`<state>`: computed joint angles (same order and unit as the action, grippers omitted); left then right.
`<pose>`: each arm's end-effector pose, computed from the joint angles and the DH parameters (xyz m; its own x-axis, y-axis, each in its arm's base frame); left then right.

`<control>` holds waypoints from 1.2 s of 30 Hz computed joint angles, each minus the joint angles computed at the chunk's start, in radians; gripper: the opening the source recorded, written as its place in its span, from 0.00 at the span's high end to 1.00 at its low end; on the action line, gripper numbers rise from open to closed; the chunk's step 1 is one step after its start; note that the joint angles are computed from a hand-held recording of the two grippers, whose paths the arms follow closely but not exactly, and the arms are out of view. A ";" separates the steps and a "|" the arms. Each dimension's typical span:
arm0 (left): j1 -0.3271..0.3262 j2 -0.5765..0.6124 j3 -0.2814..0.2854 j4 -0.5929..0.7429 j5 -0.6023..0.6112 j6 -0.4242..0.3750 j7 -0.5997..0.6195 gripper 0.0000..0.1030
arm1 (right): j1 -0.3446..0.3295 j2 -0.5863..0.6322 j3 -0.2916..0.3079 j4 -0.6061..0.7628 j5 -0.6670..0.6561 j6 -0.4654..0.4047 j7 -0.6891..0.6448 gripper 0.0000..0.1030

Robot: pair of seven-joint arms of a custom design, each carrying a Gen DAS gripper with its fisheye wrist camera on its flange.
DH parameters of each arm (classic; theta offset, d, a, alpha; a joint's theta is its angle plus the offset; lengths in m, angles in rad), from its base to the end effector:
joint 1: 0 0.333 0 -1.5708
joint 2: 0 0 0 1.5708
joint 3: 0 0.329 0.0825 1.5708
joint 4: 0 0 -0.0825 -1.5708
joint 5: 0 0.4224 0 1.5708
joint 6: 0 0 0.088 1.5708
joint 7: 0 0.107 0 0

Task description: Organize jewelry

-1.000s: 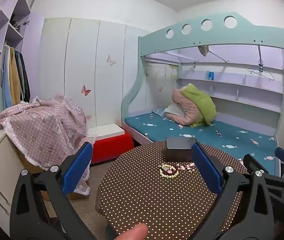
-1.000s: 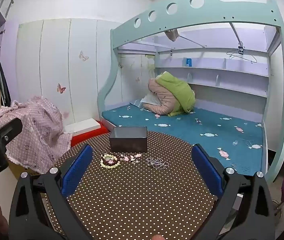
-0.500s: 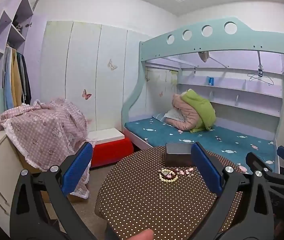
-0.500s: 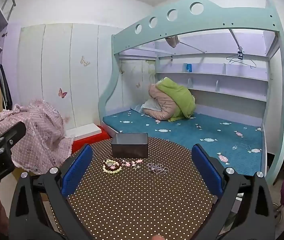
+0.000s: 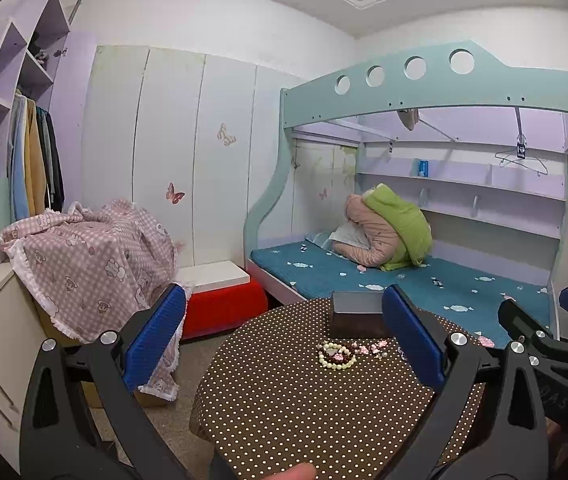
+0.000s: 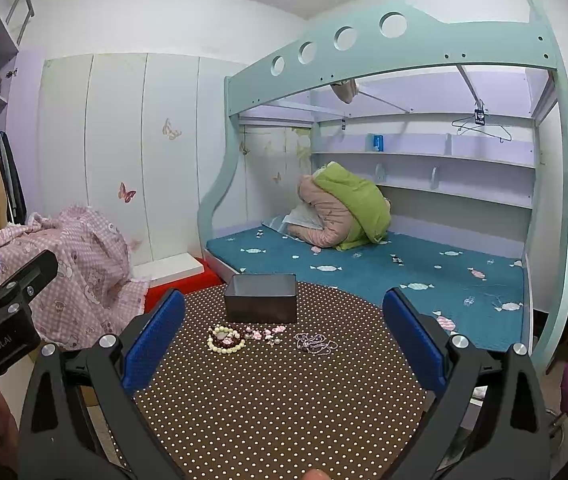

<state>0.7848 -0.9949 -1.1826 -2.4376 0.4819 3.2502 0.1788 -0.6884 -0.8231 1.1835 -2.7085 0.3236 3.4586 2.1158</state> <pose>0.4088 -0.3336 0.4951 0.0191 -0.9997 0.0144 -0.1900 -0.0178 -0.9816 0.3991 0.2128 0.4598 -0.0545 -0.9980 -0.0335 -0.2481 0.0460 -0.9677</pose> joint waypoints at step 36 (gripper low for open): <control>0.020 0.000 -0.018 0.002 -0.011 0.008 0.005 0.05 | -0.005 -0.014 0.003 -0.003 -0.022 0.004 0.015 0.07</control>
<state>0.8051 -0.9952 -1.2009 -2.4357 0.4706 3.2577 0.1834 -0.6938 -0.8367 1.1869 -2.7112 0.3021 3.4625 2.1310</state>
